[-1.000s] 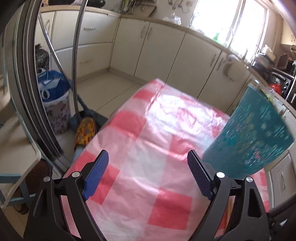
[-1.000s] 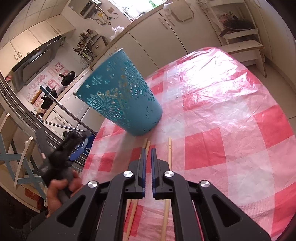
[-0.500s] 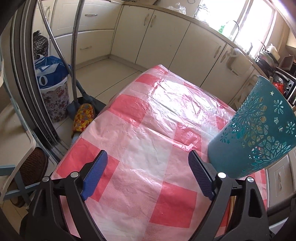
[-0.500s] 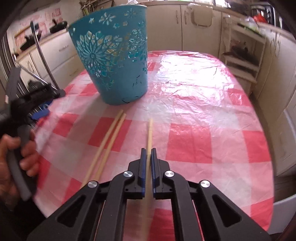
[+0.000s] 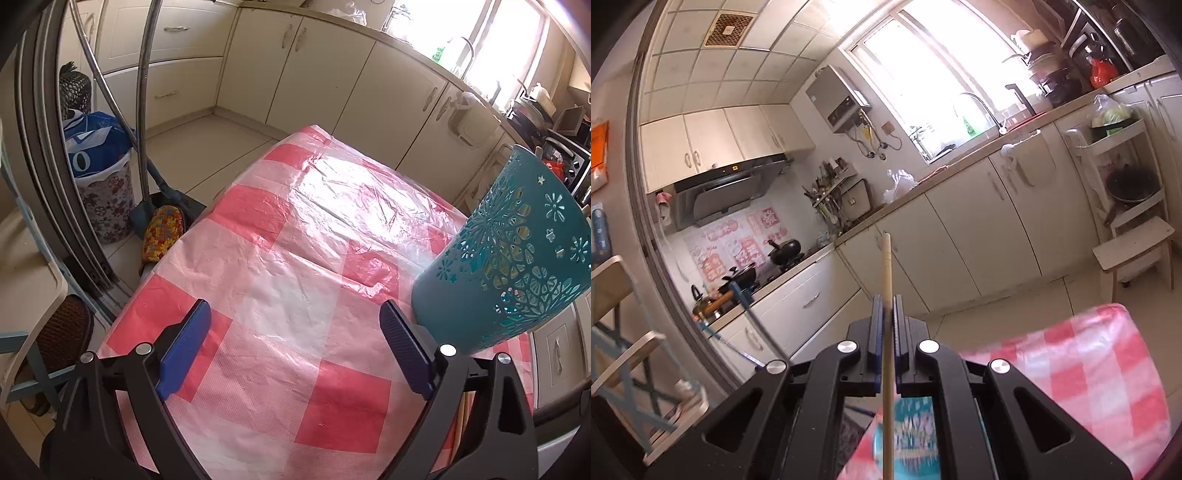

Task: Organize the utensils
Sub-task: 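Lift the chopstick with the right tool over the teal basket, then open the right tool to drop the chopstick into the basket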

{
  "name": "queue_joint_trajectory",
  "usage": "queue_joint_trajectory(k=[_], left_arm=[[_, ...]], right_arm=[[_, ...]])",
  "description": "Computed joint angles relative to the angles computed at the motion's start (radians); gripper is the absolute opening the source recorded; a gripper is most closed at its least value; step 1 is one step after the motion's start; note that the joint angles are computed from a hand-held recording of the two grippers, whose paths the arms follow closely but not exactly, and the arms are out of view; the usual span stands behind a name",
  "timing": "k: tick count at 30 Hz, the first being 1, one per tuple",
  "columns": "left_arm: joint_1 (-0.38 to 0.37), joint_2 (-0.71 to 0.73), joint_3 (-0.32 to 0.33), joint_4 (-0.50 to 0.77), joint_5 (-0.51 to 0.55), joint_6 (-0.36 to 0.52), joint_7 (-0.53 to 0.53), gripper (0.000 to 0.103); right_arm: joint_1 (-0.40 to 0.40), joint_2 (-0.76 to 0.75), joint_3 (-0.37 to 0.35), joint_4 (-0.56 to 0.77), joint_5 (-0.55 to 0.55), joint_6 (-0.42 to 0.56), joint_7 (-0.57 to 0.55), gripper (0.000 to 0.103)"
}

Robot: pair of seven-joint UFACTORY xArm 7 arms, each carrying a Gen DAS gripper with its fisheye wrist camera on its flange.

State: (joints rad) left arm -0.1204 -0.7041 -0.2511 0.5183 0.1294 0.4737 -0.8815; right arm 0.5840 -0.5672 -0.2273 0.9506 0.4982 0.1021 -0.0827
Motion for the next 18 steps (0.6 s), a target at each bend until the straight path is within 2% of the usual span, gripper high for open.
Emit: queue_joint_trajectory(k=[2,5,9,14,16,18], left_arm=[[-0.003,-0.002,0.005,-0.004,-0.003,-0.007,0.001,0.089],[-0.01,-0.006,0.012,-0.011,-0.011,-0.021,0.007,0.089],[-0.014,-0.004,0.016,-0.014,-0.019,-0.031,0.017,0.089],[-0.014,-0.004,0.017,-0.016,-0.026,-0.036,0.02,0.089],[-0.014,-0.004,0.017,-0.017,-0.028,-0.039,0.022,0.089],[-0.013,-0.004,0.016,-0.017,-0.029,-0.038,0.023,0.09]], right_arm=[[-0.043,0.093,0.025,0.049,-0.015,0.002,0.036,0.006],[-0.129,0.175,0.071,0.101,-0.034,0.097,0.088,0.006],[-0.184,0.166,0.126,0.077,-0.05,0.148,0.047,0.009],[-0.22,0.014,0.166,-0.054,-0.067,0.187,0.032,0.016],[-0.237,-0.109,0.176,-0.148,-0.086,0.214,0.044,0.024],[-0.267,-0.274,0.187,-0.261,-0.117,0.289,0.073,0.032]])
